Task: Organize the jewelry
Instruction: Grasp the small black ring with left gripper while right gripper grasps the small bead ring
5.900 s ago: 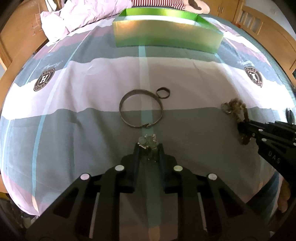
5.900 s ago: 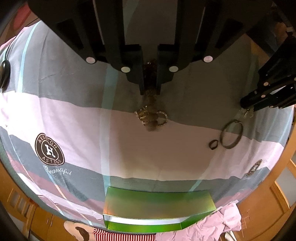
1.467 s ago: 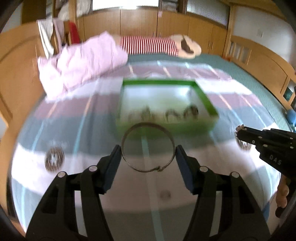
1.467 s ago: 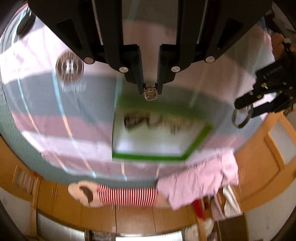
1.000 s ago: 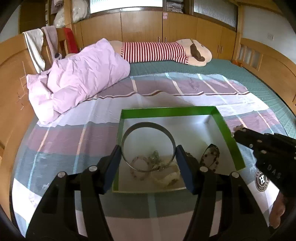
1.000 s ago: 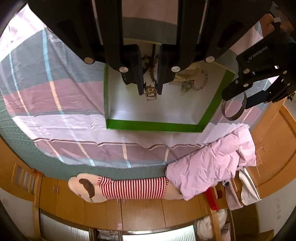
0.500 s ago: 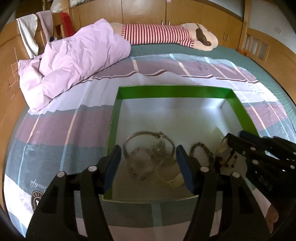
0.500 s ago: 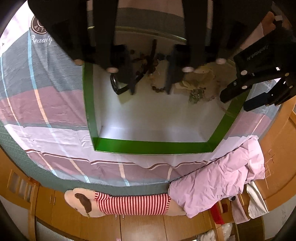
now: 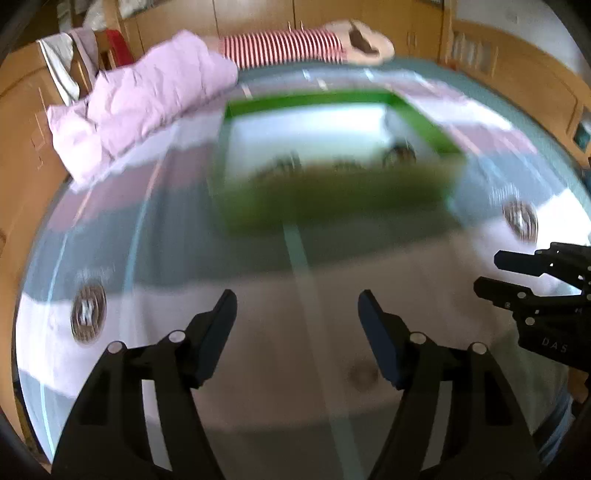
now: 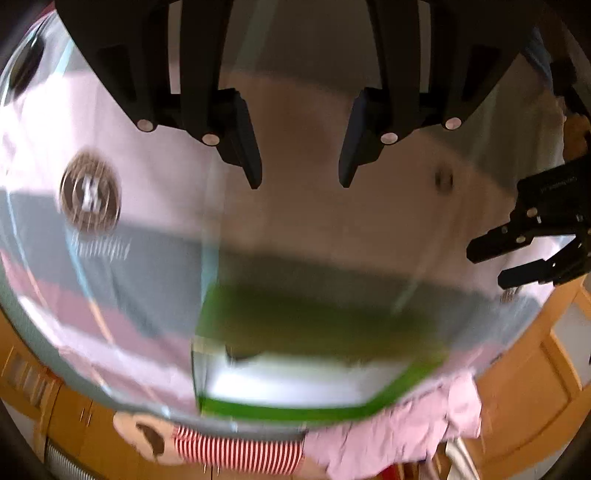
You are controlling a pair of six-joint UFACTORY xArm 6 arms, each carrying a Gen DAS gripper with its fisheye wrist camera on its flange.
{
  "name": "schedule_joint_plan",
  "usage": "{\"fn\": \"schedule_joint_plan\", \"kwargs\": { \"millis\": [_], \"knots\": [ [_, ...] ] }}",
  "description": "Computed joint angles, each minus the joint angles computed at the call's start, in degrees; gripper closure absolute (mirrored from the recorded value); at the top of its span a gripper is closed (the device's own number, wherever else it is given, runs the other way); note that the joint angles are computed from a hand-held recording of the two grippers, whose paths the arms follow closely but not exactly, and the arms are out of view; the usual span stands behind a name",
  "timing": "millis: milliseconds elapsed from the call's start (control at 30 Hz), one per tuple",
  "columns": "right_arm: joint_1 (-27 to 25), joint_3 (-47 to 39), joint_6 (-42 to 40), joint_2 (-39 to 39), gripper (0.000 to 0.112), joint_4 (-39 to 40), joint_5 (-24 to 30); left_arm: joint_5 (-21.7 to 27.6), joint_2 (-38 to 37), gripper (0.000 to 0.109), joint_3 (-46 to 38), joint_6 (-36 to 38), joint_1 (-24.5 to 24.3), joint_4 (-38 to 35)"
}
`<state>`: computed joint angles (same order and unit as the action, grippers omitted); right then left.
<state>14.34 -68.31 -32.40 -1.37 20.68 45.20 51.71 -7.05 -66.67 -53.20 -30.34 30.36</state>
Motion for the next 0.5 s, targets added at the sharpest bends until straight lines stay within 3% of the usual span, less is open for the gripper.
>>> {"fn": "schedule_joint_plan", "kwargs": {
  "millis": [233, 500],
  "knots": [
    [0.0, 7.0, -2.6, -5.8, 0.069, 3.3, 2.0, -3.2, -2.9, 0.041, 6.5, -4.4, -3.3, -4.0],
    [1.9, 8.0, -0.2, -4.5, 0.069, 0.2, -1.1, -3.9, 1.1, 0.059, 4.8, -3.1, -4.0, -6.3]
  ]
}}
